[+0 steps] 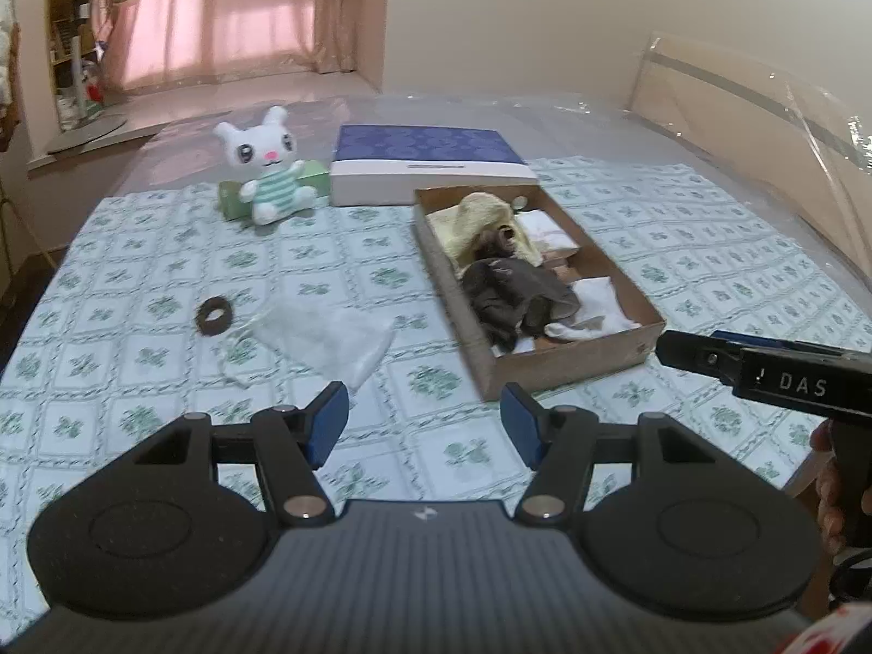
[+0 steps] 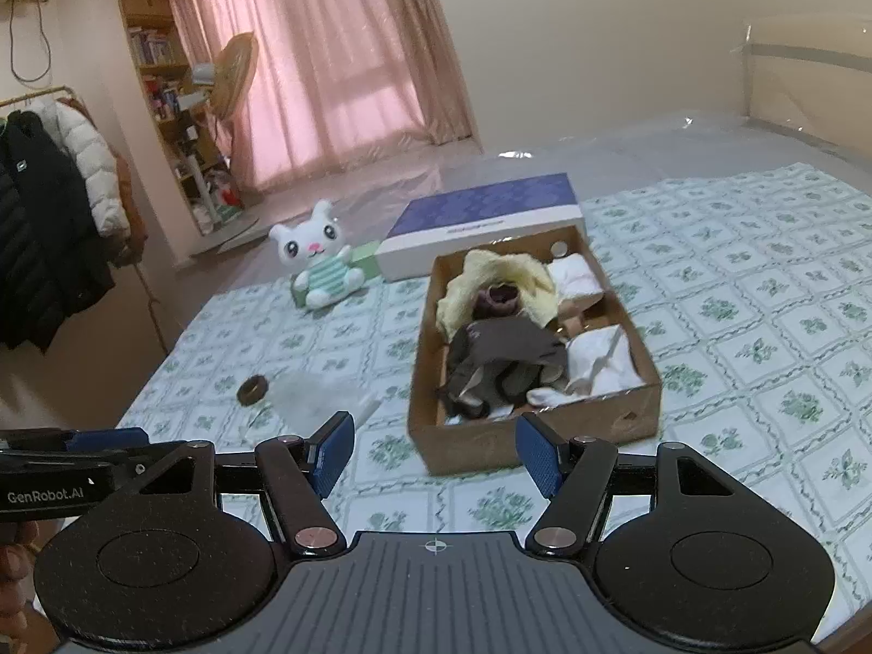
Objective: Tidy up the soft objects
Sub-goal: 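Withdraw both open tools from the box toward the remaining items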
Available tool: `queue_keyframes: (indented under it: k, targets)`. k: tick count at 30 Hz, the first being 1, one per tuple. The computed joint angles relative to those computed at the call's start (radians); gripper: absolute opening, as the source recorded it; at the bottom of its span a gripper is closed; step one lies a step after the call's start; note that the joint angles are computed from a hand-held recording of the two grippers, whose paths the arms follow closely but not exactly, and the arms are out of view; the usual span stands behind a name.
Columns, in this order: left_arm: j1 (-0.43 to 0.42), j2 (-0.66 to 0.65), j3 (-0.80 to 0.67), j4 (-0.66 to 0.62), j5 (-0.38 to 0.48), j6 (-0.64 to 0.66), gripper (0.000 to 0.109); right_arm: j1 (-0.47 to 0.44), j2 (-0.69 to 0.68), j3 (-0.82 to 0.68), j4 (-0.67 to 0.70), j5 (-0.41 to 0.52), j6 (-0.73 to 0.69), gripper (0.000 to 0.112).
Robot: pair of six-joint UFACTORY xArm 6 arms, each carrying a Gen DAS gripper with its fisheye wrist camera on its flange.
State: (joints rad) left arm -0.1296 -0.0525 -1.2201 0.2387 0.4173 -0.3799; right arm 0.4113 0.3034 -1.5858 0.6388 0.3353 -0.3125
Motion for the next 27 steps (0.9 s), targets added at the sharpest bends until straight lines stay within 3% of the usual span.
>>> queue_keyframes:
  k: [27]
  targets:
    - [0.080,-0.121,0.151,0.123,0.062,-0.123,0.059,0.070,0.038,-0.040,0.005,0.092,-0.052,0.066]
